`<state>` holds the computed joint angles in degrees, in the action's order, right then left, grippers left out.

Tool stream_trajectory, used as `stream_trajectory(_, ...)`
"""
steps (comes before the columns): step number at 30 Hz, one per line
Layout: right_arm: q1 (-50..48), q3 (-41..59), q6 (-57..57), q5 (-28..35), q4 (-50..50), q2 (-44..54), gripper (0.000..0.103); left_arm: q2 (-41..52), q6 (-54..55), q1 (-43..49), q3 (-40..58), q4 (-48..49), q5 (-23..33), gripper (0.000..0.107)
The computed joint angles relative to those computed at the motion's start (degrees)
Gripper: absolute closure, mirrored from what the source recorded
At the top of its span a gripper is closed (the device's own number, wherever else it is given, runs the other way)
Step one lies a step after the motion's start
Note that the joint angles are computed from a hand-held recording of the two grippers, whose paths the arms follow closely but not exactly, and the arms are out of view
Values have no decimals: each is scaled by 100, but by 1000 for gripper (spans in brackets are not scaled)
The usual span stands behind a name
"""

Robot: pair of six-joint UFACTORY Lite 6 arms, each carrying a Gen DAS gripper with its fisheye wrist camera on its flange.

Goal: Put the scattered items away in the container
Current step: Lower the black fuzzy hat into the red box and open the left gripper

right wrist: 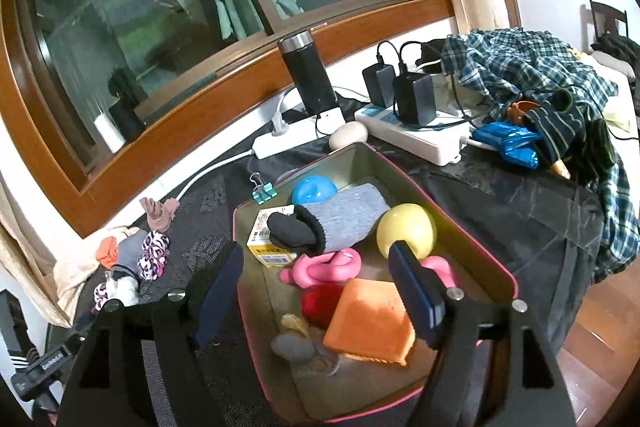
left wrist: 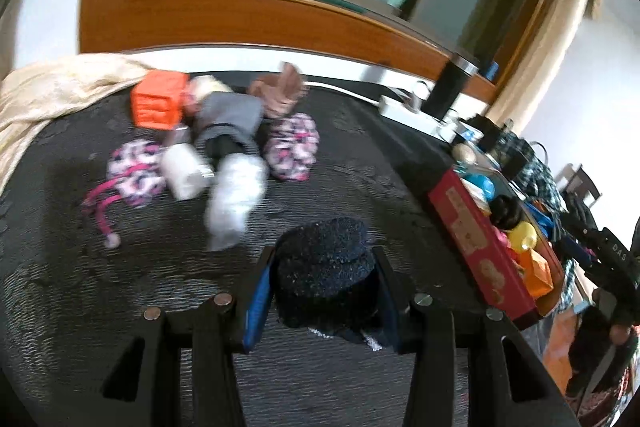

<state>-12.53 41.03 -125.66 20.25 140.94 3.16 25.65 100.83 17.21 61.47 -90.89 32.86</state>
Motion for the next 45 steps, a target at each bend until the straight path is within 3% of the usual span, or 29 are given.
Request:
stream_trajectory(11, -1036, -526, 712, 803, -1000, -442, 25, -244, -819, -2060, 426, 192, -290, 60)
stream_trajectory(20, -1597, -508, 854, 1208, -1297, -174, 25, 529, -1433, -3392, 1751, 360, -805, 59)
stream_trajectory(22, -1643, -475, 869, 1252, -1330, -80, 25, 918, -2014, -3571, 2241, 921, -903, 54)
stream_trajectory(23, -1661, -470, 865, 1273, -1337, -47, 25, 1100, -2322, -3612, 2450, 1199, -925, 44)
stream_trajectory(25, -1679, -463, 839, 1305, -1326, 14, 25, 1308, -2560, -3605, 2629, 1344, -946, 37)
stream_trajectory(34, -1387, -429, 753, 1262, -1080, 115, 25, 1236, -2254, -2981, 2370, 973, -762, 37)
stream_trajectory(45, 74, -331, 225, 732, -170, -95, 25, 866, -1750, -1958, 1742, 810, -568, 37)
